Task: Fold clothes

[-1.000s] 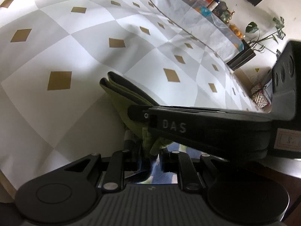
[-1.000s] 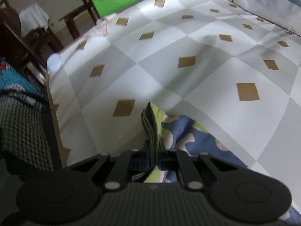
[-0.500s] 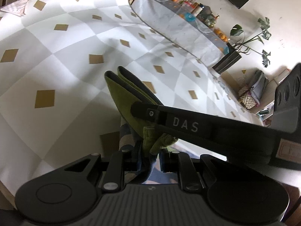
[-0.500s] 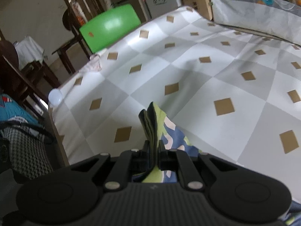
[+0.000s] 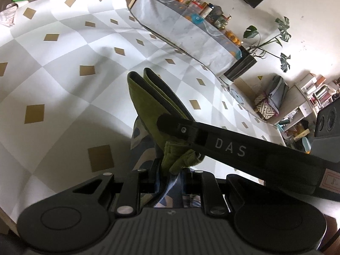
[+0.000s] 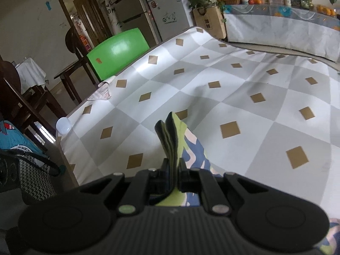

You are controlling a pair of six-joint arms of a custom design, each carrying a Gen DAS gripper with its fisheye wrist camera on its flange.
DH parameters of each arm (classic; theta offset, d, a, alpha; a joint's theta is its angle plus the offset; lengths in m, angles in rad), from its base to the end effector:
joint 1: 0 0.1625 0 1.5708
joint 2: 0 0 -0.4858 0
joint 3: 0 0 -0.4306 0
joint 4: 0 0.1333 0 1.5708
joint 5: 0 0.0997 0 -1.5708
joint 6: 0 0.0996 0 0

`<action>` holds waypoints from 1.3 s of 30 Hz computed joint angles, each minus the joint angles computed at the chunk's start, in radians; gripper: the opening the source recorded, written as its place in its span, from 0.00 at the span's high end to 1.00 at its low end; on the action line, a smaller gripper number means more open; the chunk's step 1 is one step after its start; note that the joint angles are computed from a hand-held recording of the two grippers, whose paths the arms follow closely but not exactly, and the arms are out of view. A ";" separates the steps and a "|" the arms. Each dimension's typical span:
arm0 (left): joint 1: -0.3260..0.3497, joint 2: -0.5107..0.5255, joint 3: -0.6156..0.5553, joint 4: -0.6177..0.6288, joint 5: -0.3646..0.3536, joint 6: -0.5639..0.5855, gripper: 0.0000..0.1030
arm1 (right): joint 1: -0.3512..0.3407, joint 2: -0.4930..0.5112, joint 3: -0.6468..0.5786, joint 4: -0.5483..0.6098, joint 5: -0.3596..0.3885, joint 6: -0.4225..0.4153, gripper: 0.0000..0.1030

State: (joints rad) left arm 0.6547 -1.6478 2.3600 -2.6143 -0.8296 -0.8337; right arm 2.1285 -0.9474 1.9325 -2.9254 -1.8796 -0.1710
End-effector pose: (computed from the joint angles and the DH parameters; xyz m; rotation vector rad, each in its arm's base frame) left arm -0.2005 -0.4068 0.3284 -0.0640 2.7053 -1.0947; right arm 0.4308 -0.4960 0.1456 0.9378 -2.6914 0.6077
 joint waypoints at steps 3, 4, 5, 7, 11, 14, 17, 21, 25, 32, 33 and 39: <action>-0.013 0.012 -0.005 -0.003 -0.005 0.001 0.85 | 0.001 -0.025 0.017 -0.012 -0.013 0.001 0.93; -0.017 0.018 -0.008 -0.005 -0.007 0.003 0.85 | 0.002 -0.035 0.024 -0.016 -0.019 0.000 0.93; -0.023 0.024 -0.010 -0.007 -0.010 0.005 0.85 | 0.002 -0.043 0.030 -0.020 -0.024 -0.001 0.93; -0.031 0.035 -0.014 -0.012 -0.018 0.004 0.85 | 0.001 -0.063 0.044 -0.026 -0.034 -0.001 0.93; -0.053 0.059 -0.023 -0.014 -0.031 -0.001 0.85 | -0.001 -0.107 0.074 -0.038 -0.051 0.002 0.93; -0.068 0.081 -0.030 -0.016 -0.039 -0.001 0.85 | -0.005 -0.142 0.100 -0.043 -0.065 0.004 0.93; -0.081 0.102 -0.036 -0.017 -0.050 -0.006 0.85 | -0.011 -0.177 0.124 -0.047 -0.079 0.007 0.93; -0.101 0.138 -0.046 -0.018 -0.059 -0.007 0.85 | -0.020 -0.218 0.154 -0.055 -0.098 0.014 0.93; -0.118 0.173 -0.059 -0.022 -0.070 -0.007 0.85 | -0.030 -0.256 0.179 -0.061 -0.113 0.022 0.93; -0.139 0.236 -0.087 -0.036 -0.099 0.015 0.85 | -0.053 -0.332 0.225 -0.069 -0.132 0.044 0.93; -0.141 0.245 -0.090 -0.038 -0.104 0.019 0.85 | -0.057 -0.346 0.234 -0.066 -0.137 0.049 0.93; -0.142 0.314 -0.102 -0.071 -0.146 0.030 0.85 | -0.085 -0.405 0.276 -0.053 -0.186 0.081 0.93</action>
State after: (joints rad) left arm 0.5125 -1.3336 2.2580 -2.6856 -0.9755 -0.8039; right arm 2.0437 -1.3523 2.2087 -2.9783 -2.0656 -0.0900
